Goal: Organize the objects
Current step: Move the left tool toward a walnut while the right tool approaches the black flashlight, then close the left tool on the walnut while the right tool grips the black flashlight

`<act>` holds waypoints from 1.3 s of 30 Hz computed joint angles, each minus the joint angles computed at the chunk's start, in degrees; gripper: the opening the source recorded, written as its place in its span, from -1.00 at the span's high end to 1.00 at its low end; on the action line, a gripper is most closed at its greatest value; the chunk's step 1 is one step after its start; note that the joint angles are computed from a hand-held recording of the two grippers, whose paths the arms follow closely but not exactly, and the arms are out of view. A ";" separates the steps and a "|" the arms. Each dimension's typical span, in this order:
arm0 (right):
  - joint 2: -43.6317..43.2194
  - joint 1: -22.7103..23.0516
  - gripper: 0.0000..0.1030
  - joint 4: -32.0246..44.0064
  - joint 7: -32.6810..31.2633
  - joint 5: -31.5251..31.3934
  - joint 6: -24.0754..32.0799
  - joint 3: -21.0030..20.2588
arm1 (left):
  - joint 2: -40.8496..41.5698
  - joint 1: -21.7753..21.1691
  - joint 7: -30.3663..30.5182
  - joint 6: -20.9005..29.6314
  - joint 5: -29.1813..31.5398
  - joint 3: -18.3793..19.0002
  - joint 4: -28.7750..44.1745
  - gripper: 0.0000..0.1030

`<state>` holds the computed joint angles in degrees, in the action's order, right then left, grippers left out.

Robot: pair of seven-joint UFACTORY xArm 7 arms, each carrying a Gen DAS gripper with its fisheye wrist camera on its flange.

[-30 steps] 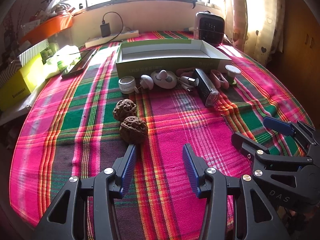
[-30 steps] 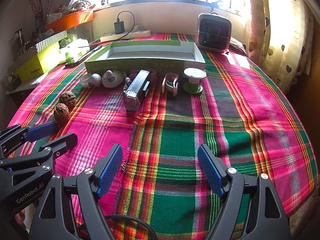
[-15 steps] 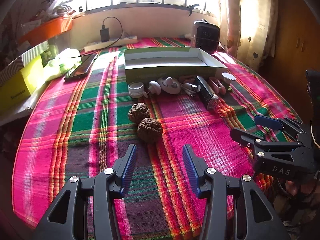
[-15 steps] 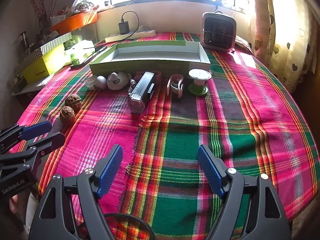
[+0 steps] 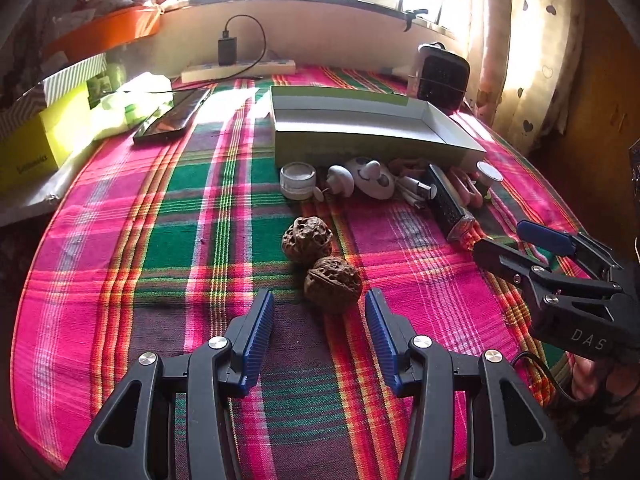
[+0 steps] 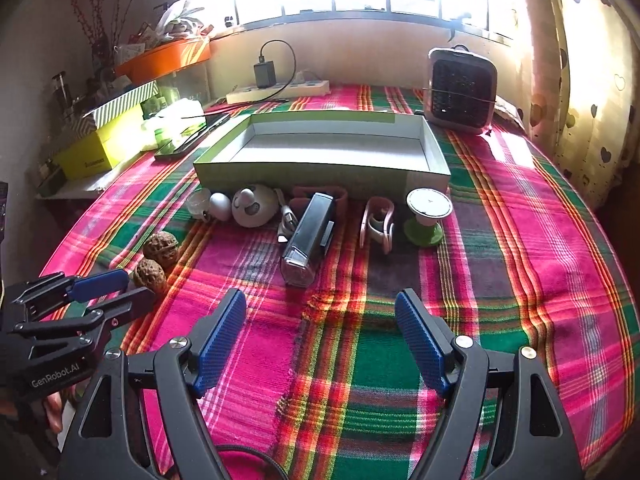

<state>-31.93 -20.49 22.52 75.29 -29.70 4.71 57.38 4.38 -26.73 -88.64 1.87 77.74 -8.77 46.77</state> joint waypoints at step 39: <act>11.28 -9.06 0.51 7.34 5.72 -12.64 2.74 1.78 | 1.67 -1.06 2.07 1.62 -1.10 0.98 2.21 0.44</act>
